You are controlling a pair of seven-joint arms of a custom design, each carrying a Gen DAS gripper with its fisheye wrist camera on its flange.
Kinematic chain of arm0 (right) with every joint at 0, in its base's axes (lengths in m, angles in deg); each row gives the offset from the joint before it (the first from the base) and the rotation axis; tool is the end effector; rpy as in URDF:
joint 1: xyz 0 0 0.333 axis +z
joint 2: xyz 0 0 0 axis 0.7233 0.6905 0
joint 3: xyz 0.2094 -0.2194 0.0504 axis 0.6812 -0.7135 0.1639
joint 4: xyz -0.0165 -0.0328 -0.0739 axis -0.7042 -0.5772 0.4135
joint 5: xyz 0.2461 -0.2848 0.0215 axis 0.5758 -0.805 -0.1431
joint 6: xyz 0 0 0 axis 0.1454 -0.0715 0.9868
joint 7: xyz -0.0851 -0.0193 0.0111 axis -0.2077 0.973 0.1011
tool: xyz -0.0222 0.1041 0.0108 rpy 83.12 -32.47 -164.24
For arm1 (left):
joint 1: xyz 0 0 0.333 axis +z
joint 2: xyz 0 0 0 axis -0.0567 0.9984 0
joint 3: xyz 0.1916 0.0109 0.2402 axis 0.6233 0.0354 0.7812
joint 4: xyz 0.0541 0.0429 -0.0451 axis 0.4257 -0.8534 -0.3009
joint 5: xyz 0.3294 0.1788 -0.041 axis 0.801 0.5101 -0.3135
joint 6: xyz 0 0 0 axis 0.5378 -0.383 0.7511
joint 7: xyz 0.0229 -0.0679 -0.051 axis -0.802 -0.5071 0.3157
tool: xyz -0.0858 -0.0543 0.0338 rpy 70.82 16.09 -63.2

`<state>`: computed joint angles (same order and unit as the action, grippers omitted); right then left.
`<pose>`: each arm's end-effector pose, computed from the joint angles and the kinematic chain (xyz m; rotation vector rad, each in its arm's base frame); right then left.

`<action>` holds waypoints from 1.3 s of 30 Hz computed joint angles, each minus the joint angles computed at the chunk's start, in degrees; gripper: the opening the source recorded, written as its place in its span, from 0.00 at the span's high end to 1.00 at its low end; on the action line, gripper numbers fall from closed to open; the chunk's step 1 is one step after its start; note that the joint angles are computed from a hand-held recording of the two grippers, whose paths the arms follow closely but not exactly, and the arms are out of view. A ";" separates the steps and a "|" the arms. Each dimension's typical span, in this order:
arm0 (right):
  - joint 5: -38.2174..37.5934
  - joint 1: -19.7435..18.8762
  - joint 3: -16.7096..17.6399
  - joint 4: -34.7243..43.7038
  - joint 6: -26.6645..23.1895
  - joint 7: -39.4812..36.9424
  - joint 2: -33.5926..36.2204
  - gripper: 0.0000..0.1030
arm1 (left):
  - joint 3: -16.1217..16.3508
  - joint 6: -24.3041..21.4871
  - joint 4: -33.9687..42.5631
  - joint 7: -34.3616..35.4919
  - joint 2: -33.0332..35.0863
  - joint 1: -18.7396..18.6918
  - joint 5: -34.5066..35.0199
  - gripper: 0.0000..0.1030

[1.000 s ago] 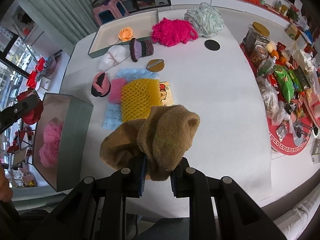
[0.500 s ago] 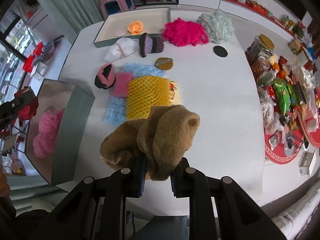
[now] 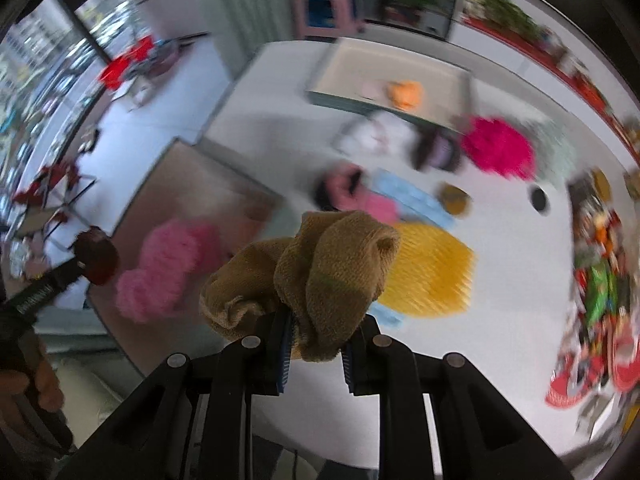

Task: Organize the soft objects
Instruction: 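Carry the rose and cloth over the grey box and open both tools, then move both open tools toward the yellow foam net and cartoon tissue pack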

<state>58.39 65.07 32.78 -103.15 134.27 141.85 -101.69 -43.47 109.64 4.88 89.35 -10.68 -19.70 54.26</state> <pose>0.4030 0.1964 0.5664 -1.0636 2.7398 -0.3251 0.6097 -0.3410 0.5287 1.1162 -2.6908 0.6323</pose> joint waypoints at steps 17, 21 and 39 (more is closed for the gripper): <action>-0.76 0.80 -1.63 17.63 6.37 -9.61 19.56 0.78 | 1.91 -5.44 0.44 2.40 2.24 -1.57 8.20 0.64; -0.07 0.90 -1.91 19.15 5.72 -11.26 21.03 0.78 | 1.96 -4.65 -0.82 2.60 1.67 -1.99 9.23 0.57; 7.24 -0.21 -2.18 2.06 8.53 -2.77 7.93 0.00 | 1.16 -9.55 2.82 0.60 3.55 -3.32 8.46 0.13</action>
<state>65.63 64.86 30.60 -101.09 142.80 139.08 -93.76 -42.30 100.10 7.70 89.95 -7.13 -23.02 62.72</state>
